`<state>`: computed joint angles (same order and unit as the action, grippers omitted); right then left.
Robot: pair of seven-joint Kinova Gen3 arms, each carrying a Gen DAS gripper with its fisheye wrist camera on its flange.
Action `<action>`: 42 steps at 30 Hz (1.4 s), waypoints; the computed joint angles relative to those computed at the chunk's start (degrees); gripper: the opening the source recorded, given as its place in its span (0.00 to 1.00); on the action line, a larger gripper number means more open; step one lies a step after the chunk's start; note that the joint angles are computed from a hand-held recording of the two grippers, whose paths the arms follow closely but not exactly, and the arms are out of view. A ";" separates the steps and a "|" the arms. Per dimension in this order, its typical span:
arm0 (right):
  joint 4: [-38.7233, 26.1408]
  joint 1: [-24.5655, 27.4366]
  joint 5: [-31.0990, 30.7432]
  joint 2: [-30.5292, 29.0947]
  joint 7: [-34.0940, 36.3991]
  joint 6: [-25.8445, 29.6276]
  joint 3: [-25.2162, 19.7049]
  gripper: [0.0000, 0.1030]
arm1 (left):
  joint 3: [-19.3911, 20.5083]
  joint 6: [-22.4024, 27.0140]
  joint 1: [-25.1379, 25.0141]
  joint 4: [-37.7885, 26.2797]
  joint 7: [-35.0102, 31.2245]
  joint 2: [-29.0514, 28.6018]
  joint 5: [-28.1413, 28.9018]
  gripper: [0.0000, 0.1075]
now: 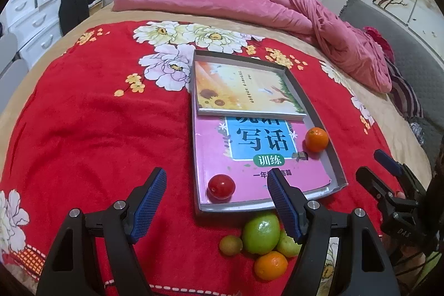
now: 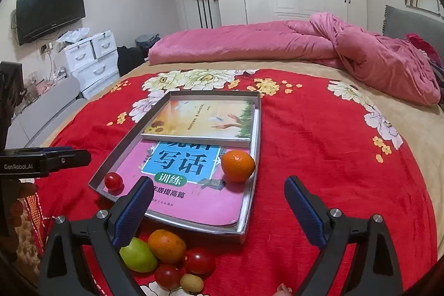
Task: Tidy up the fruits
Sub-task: 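Open both tools and pull them back from the tray toward the fruit pile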
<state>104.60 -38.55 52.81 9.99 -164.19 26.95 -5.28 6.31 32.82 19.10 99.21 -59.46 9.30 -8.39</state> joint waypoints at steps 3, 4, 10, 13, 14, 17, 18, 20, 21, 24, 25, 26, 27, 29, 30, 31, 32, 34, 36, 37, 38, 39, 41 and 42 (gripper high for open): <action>0.11 0.06 -0.16 -0.32 -0.14 0.17 -0.08 0.93 | 0.02 -0.01 -0.07 0.32 -0.07 -0.45 0.01 0.71; 0.13 0.15 -0.46 -0.48 0.05 0.30 -0.22 0.93 | 0.07 -0.06 -0.07 0.51 -0.08 -0.63 -0.01 0.71; 0.78 0.53 -0.26 -1.63 -0.76 0.61 -0.99 0.95 | 0.44 -0.19 -0.10 1.57 -0.16 -1.73 -0.04 0.71; 0.75 0.89 -1.28 -1.78 0.39 0.98 -1.59 0.96 | 1.05 0.12 -0.25 1.78 -1.11 -1.75 0.90 0.71; 0.74 0.93 -1.52 -1.80 0.65 1.05 -1.73 0.96 | 1.17 0.20 -0.22 1.86 -1.36 -1.76 1.13 0.71; 0.92 0.91 -2.23 -2.06 1.13 1.16 -2.08 0.96 | 1.73 0.71 -0.11 1.99 -2.89 -1.73 2.19 0.71; 0.93 1.03 -2.95 -2.16 1.72 1.25 -2.30 0.96 | 1.86 0.92 0.08 2.07 -3.22 -1.73 2.27 0.71; 0.88 1.09 -4.21 -2.23 2.57 1.60 -2.64 0.96 | 2.17 1.30 0.45 2.17 -3.93 -1.72 2.61 0.71; 0.96 1.11 -4.80 -2.30 2.97 1.68 -2.77 0.96 | 2.26 1.41 0.60 2.28 -4.22 -1.75 2.77 0.71; 0.88 0.91 -6.50 -2.41 4.47 2.53 -3.22 0.96 | 2.48 1.78 1.23 2.44 -4.78 -1.69 2.77 0.71; 1.00 0.53 -6.25 -2.52 4.32 2.93 -3.30 0.96 | 2.50 1.79 1.45 2.48 -4.79 -1.65 2.67 0.71; 1.02 0.21 -5.98 -2.54 4.17 3.34 -3.42 0.96 | 2.53 1.79 1.61 2.50 -4.87 -1.63 2.66 0.71; 1.01 0.03 -5.87 -2.55 4.27 3.65 -3.55 0.96 | 2.55 1.84 1.80 2.48 -4.81 -1.65 2.61 0.71; 0.91 -0.53 -5.41 -2.49 4.47 4.57 -3.87 0.96 | 2.58 1.81 2.06 2.53 -4.83 -1.77 2.53 0.71; 0.85 -0.71 -5.30 -2.48 4.61 4.91 -4.01 0.96 | 2.59 1.82 2.16 2.54 -4.83 -1.84 2.49 0.71; 0.86 -0.89 -5.32 -2.51 4.78 5.20 -4.19 0.96 | 2.64 1.78 2.20 2.60 -4.99 -1.96 2.57 0.71; 0.83 -0.91 -5.65 -2.55 5.11 5.36 -4.34 0.96 | 2.68 1.74 2.15 2.68 -5.29 -2.05 2.71 0.71; 0.68 -0.91 -6.96 -2.58 5.89 5.92 -4.68 0.96 | 2.72 1.85 2.35 2.76 -5.27 -2.17 2.49 0.71; 0.56 -0.65 -8.96 -2.60 7.11 6.11 -4.96 0.96 | 2.81 2.07 2.28 2.76 -5.61 -2.18 2.83 0.71; 0.20 -0.67 -9.89 -2.44 7.72 6.65 -5.07 0.96 | 2.81 2.18 2.29 2.75 -5.63 -2.18 2.90 0.71; 0.12 -0.65 -10.70 -2.39 8.19 6.86 -5.11 0.96 | 2.85 2.31 2.25 2.75 -5.77 -2.19 3.11 0.71; 0.22 -0.53 -11.68 -2.47 8.80 6.71 -5.17 0.96 | 2.92 2.31 2.08 2.88 -6.23 -2.29 3.60 0.71; -0.02 -0.85 -12.31 -2.40 9.10 7.45 -5.16 0.96 | 2.93 2.41 2.21 2.93 -6.15 -2.35 3.55 0.71; -0.05 -1.05 -12.39 -2.43 9.08 7.86 -5.14 0.96 | 2.98 2.47 2.20 2.94 -6.29 -2.38 3.71 0.71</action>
